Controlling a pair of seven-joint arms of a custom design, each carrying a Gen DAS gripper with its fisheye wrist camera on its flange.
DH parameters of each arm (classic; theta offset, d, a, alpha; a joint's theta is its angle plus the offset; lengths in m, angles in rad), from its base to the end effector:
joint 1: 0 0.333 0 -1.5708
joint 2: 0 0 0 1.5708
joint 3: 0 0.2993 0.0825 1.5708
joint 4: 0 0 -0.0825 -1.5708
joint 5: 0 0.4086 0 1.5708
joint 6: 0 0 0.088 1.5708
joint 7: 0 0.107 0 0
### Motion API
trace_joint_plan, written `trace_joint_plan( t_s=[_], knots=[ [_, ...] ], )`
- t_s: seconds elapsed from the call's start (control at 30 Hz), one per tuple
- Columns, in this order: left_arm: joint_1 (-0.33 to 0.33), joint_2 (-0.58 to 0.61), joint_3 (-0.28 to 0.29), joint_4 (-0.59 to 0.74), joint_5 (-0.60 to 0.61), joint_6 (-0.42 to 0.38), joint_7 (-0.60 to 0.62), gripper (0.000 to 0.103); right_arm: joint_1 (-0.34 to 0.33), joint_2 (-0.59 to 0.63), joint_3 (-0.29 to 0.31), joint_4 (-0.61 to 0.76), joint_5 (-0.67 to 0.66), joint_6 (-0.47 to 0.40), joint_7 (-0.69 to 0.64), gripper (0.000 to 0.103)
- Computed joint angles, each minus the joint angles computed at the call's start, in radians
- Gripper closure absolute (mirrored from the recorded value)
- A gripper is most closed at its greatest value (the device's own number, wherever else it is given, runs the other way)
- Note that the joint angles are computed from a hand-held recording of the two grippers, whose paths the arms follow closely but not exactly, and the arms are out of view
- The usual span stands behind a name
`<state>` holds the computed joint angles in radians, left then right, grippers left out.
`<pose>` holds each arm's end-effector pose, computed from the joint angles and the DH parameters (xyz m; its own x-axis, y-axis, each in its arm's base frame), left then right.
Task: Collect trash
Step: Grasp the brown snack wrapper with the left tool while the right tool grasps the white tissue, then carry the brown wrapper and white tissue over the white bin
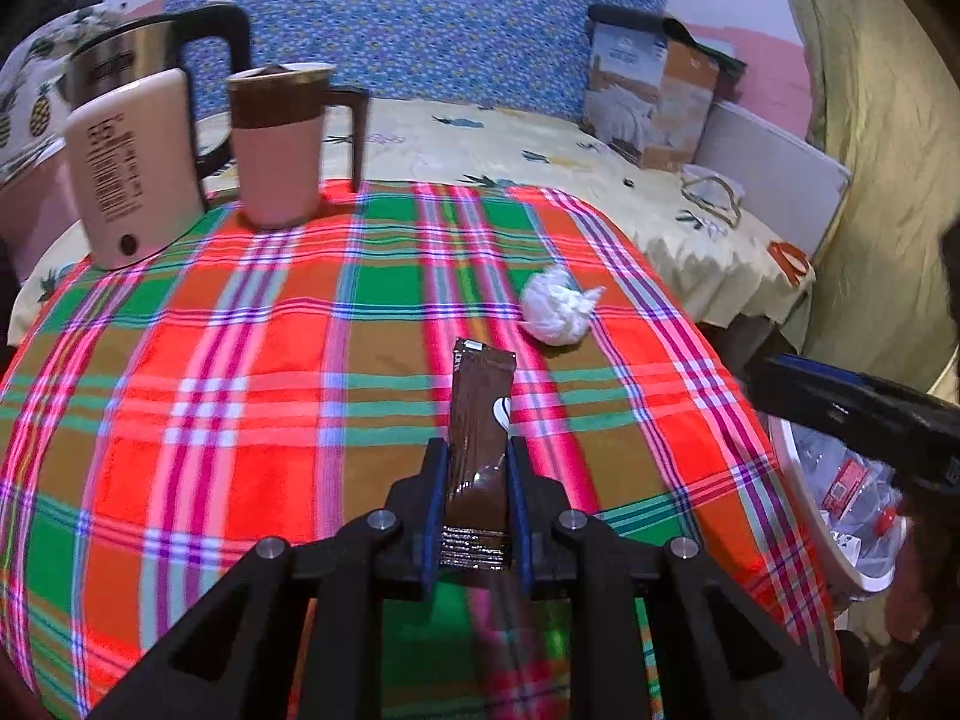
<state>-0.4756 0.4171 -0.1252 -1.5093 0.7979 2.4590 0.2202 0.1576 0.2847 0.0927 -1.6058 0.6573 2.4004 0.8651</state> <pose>0.6166 -0.4058 0.4626 0.2046 -0.9637 0.1717 -0.6734 -0.2659 -0.6898 0.6850 0.1726 0.4989 0.5940 -0.7671 -0.2423 -0.6911 -0.3325 -0.6417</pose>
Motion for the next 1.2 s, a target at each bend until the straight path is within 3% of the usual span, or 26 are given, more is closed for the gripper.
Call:
trace_joint_plan(
  t_s=[0.33, 0.53, 0.63, 0.67, 0.77, 0.97, 1.2],
  knots=[
    [0.023, -0.085, -0.002, -0.124, 0.062, 0.039, -0.133, 0.083, 0.056, 0.189, 0.004, 0.225, -0.159, -0.025, 0.126, 0.039],
    [0.040, -0.086, -0.010, -0.141, 0.066, 0.060, -0.147, 0.083, 0.075, 0.272, 0.002, 0.327, -0.230, -0.040, 0.189, 0.039],
    [0.045, -0.086, -0.011, -0.145, 0.066, 0.070, -0.148, 0.083, 0.074, 0.313, 0.005, 0.385, -0.254, -0.087, 0.219, 0.039],
    [0.046, -0.084, -0.012, -0.144, 0.065, 0.071, -0.147, 0.083, 0.072, 0.322, 0.007, 0.398, -0.255, -0.096, 0.224, 0.044],
    [0.048, -0.082, -0.012, -0.143, 0.060, 0.073, -0.143, 0.083, 0.068, 0.319, 0.012, 0.392, -0.256, -0.085, 0.226, 0.064],
    [0.041, -0.079, -0.013, -0.133, 0.057, 0.051, -0.138, 0.083, 0.043, 0.266, 0.026, 0.323, -0.214, -0.060, 0.194, 0.067],
    [0.021, -0.083, -0.022, -0.119, 0.064, 0.015, -0.139, 0.083, -0.002, 0.106, 0.037, 0.124, -0.100, -0.018, 0.102, 0.067]
  ],
)
